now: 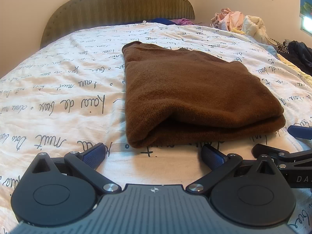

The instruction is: Fold small clothes

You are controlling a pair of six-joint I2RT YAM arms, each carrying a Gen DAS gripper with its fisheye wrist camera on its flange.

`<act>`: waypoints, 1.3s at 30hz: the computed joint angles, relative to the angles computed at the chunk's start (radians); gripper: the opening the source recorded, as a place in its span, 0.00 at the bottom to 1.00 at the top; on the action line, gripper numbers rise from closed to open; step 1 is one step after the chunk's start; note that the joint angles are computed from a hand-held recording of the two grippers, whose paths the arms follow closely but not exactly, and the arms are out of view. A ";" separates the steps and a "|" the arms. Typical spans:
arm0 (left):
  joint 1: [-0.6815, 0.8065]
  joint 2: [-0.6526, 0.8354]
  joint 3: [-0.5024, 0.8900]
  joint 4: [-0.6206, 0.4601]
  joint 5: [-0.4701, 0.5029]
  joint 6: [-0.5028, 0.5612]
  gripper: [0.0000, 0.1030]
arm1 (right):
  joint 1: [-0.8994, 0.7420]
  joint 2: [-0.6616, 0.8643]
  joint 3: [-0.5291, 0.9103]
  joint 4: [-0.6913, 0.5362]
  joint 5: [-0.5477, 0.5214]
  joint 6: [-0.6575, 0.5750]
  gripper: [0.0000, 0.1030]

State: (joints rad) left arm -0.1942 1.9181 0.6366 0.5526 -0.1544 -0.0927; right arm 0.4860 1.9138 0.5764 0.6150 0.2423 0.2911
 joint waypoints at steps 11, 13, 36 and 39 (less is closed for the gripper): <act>-0.002 -0.002 -0.003 0.001 -0.004 0.000 1.00 | -0.005 0.002 -0.009 0.018 -0.008 -0.001 1.00; 0.000 -0.002 -0.003 0.001 -0.003 0.001 1.00 | -0.005 0.002 -0.009 0.018 -0.008 -0.001 1.00; -0.002 -0.013 -0.015 0.004 -0.002 -0.001 1.00 | -0.004 0.005 -0.005 0.016 -0.005 -0.002 1.00; -0.002 -0.017 -0.017 0.001 -0.002 -0.002 1.00 | 0.000 0.003 -0.006 0.013 0.001 0.000 1.00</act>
State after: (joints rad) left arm -0.1966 1.9014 0.6198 0.5537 -0.1566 -0.0942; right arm 0.4856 1.9170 0.5706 0.6277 0.2435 0.2916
